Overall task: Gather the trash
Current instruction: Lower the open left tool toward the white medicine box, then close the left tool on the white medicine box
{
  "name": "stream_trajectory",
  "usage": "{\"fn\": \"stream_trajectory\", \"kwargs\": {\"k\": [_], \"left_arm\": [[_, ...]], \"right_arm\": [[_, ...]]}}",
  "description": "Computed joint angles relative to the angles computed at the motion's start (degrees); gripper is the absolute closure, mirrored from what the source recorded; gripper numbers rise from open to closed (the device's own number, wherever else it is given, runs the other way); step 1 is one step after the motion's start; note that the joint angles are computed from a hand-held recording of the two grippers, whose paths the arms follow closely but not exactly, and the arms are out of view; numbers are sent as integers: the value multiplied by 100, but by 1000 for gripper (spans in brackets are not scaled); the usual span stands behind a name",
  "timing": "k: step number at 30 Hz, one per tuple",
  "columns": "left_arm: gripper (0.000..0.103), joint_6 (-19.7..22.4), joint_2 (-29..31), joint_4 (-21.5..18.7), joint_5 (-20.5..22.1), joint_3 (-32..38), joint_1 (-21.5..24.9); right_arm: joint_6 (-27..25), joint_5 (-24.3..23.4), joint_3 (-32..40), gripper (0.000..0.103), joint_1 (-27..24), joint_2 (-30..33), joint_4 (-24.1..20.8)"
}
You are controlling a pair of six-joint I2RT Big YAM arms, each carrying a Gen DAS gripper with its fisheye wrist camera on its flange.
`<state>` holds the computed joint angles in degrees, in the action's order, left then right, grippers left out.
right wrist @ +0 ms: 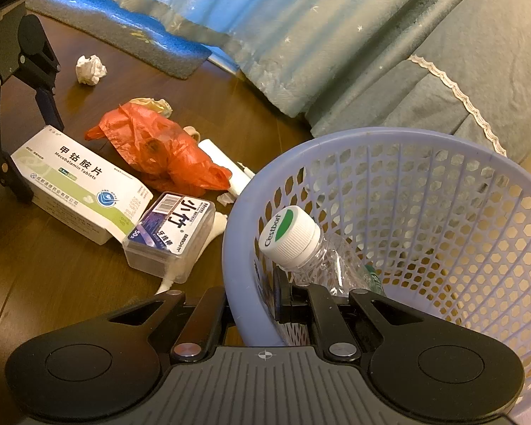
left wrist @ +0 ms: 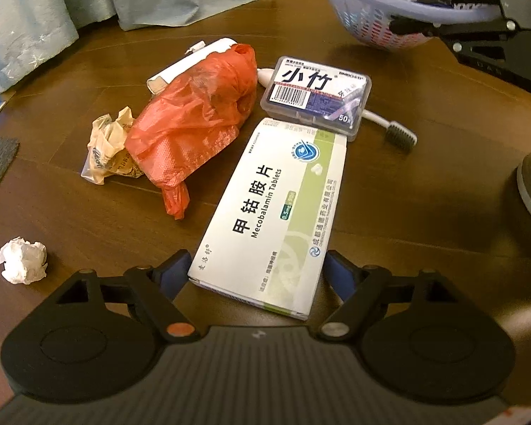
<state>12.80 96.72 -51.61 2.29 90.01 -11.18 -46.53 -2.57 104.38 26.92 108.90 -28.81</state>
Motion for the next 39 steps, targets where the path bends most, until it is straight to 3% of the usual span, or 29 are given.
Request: {"fn": "stream_trajectory", "kwargs": {"k": [10, 39], "left_arm": [[27, 32, 10, -25, 189, 29, 32], [29, -534, -681, 401, 314, -349, 94]], "right_arm": [[0, -1, 12, 99, -1, 6, -8], [-22, -29, 11, 99, -11, 8, -9]]}}
